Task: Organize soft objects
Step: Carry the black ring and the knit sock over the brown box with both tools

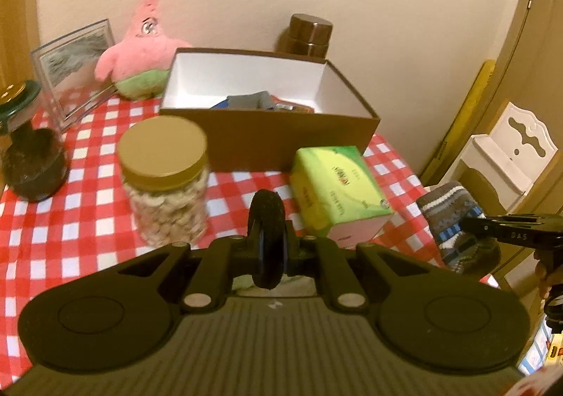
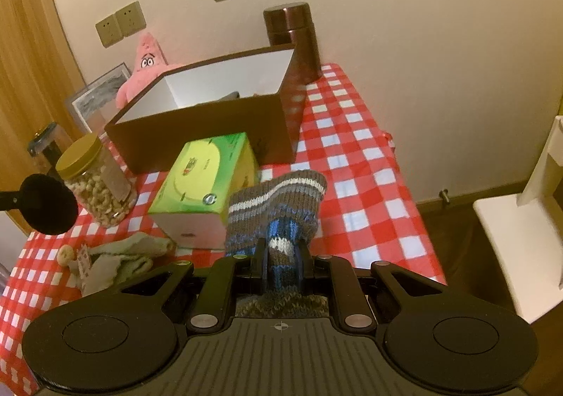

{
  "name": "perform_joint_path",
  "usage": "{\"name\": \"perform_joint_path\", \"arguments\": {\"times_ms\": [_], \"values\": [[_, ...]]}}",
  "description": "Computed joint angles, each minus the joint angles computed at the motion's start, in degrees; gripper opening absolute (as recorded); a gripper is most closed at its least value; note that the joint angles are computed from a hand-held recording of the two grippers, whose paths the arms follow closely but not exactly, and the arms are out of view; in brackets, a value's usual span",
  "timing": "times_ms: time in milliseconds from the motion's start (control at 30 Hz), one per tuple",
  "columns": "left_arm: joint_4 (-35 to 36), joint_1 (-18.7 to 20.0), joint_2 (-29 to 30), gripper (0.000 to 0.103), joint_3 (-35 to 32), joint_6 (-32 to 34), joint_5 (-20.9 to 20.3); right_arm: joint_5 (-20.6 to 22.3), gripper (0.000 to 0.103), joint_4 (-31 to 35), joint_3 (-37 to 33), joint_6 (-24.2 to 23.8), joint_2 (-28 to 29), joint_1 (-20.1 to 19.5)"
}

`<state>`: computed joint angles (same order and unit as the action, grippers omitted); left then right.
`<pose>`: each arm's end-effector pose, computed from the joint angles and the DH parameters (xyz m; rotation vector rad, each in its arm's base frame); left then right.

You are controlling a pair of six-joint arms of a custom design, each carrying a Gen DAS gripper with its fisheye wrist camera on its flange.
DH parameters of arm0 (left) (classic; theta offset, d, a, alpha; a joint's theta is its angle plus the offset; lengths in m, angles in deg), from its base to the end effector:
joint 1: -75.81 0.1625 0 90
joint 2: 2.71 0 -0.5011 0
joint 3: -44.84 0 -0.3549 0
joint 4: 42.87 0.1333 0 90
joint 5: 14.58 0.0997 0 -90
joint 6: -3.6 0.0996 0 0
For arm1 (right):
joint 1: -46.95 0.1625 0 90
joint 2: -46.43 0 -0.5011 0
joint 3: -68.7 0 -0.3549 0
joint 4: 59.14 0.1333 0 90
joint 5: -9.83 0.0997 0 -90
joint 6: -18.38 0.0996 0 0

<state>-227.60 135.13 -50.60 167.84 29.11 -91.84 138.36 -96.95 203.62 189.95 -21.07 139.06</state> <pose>-0.1490 -0.5555 0.1332 1.3128 2.5777 -0.5141 0.0840 -0.3437 0.1726 -0.2384 -2.1853 1.2101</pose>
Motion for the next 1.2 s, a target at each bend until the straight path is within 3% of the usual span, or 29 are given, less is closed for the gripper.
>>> {"name": "perform_joint_path", "arguments": {"times_ms": [367, 633, 933, 1200], "values": [[-2.53, -2.99, 3.78, 0.008, -3.07, -0.72, -0.17, -5.52, 0.015, 2.87, -1.66, -7.21, -5.55, -4.22], [-3.0, -4.42, 7.94, 0.008, -9.0, -1.04, 0.82, -11.23, 0.015, 6.33, -6.9, -12.68, -7.49, -6.66], [-1.43, -5.7, 13.57, 0.008, -18.26, -0.87, 3.07, -18.36, 0.015, 11.79, -17.19, -16.53, -5.51, -7.94], [2.92, -5.93, 18.41, 0.008, -27.19, -1.04, 4.19, -21.42, 0.015, 17.15, -27.27, -17.86, -1.33, -8.44]]}}
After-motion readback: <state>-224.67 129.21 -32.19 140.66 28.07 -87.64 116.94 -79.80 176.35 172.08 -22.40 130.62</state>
